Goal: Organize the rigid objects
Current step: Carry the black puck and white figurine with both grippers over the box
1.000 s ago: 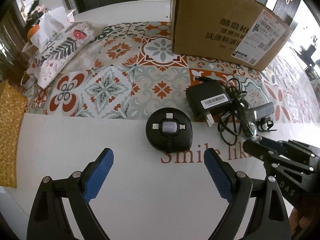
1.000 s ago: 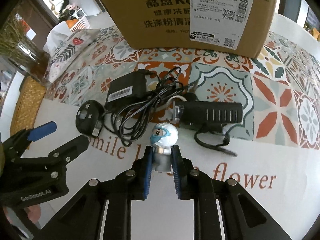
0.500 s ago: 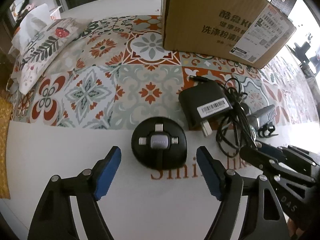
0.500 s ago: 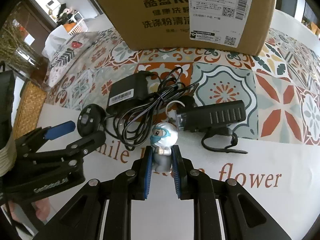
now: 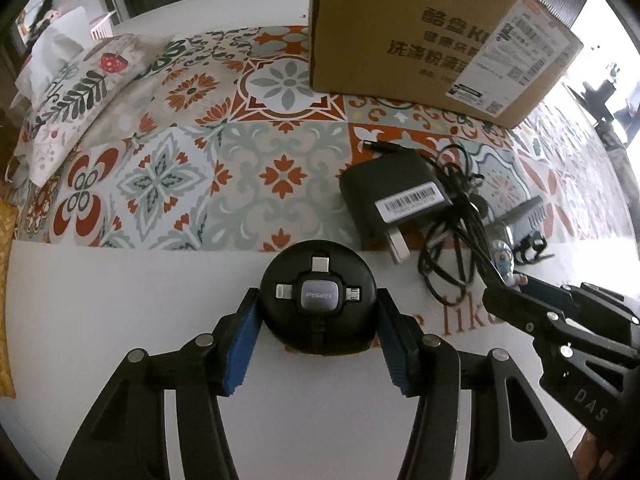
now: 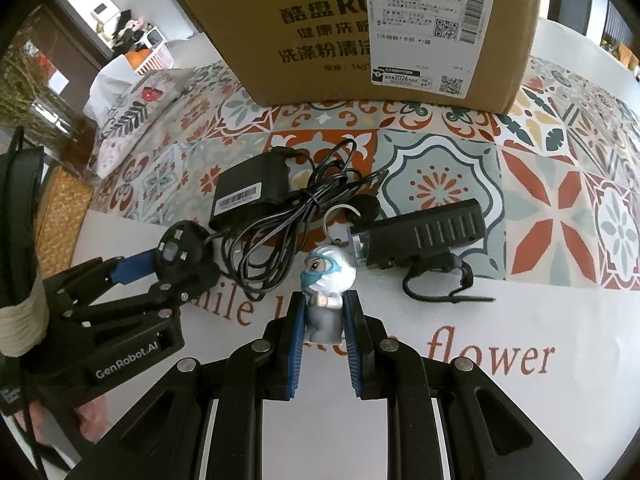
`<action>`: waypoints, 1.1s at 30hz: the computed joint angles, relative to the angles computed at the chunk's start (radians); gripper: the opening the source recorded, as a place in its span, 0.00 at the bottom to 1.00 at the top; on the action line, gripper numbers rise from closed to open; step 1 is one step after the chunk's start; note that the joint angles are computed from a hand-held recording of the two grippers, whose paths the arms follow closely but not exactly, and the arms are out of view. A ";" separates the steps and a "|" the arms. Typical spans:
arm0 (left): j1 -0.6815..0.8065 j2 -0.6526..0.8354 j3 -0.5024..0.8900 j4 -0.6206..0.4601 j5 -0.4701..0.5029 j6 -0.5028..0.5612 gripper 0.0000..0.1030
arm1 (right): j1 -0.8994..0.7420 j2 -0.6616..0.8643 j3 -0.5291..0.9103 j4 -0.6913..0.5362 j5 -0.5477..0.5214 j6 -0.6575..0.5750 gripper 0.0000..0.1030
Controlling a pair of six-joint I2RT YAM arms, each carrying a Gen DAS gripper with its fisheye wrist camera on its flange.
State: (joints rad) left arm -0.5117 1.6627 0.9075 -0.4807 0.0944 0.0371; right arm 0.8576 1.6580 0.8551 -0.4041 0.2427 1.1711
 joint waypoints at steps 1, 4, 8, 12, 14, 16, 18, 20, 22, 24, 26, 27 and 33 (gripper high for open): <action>-0.003 -0.022 -0.015 -0.001 -0.002 0.001 0.53 | 0.007 -0.009 -0.004 -0.005 0.004 0.006 0.19; -0.004 -0.077 -0.042 -0.014 0.012 -0.001 0.53 | 0.030 -0.037 -0.014 -0.015 0.009 0.027 0.19; -0.010 -0.142 -0.061 -0.036 0.033 -0.011 0.53 | 0.063 -0.071 -0.018 -0.032 0.022 0.055 0.19; -0.015 -0.191 -0.055 -0.053 0.044 -0.016 0.53 | 0.092 -0.110 -0.014 -0.061 0.057 0.079 0.19; -0.015 -0.197 -0.040 -0.059 0.043 -0.018 0.53 | 0.098 -0.130 -0.013 -0.076 0.080 0.080 0.19; -0.018 -0.206 -0.023 -0.067 0.044 -0.022 0.53 | 0.096 -0.147 -0.007 -0.091 0.094 0.081 0.19; -0.018 -0.223 -0.011 -0.078 0.050 -0.021 0.53 | 0.097 -0.163 0.004 -0.110 0.111 0.081 0.19; -0.016 -0.240 0.004 -0.088 0.058 -0.020 0.53 | 0.102 -0.180 0.019 -0.135 0.135 0.077 0.19; -0.017 -0.251 0.020 -0.098 0.063 -0.020 0.53 | 0.106 -0.197 0.036 -0.158 0.159 0.073 0.19; -0.018 -0.259 0.038 -0.107 0.063 -0.018 0.53 | 0.111 -0.211 0.056 -0.184 0.186 0.068 0.19; -0.020 -0.269 0.055 -0.115 0.064 -0.015 0.53 | 0.115 -0.220 0.074 -0.206 0.210 0.064 0.19; -0.021 -0.273 0.064 -0.119 0.064 -0.014 0.53 | 0.117 -0.227 0.081 -0.216 0.221 0.061 0.19; -0.037 -0.286 0.125 -0.127 0.060 -0.010 0.53 | 0.120 -0.261 0.126 -0.273 0.289 0.045 0.19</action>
State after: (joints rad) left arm -0.5482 1.3762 1.0320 -0.6073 0.1543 0.0267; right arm 0.9778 1.3967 0.9815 -0.6766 0.5316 1.2164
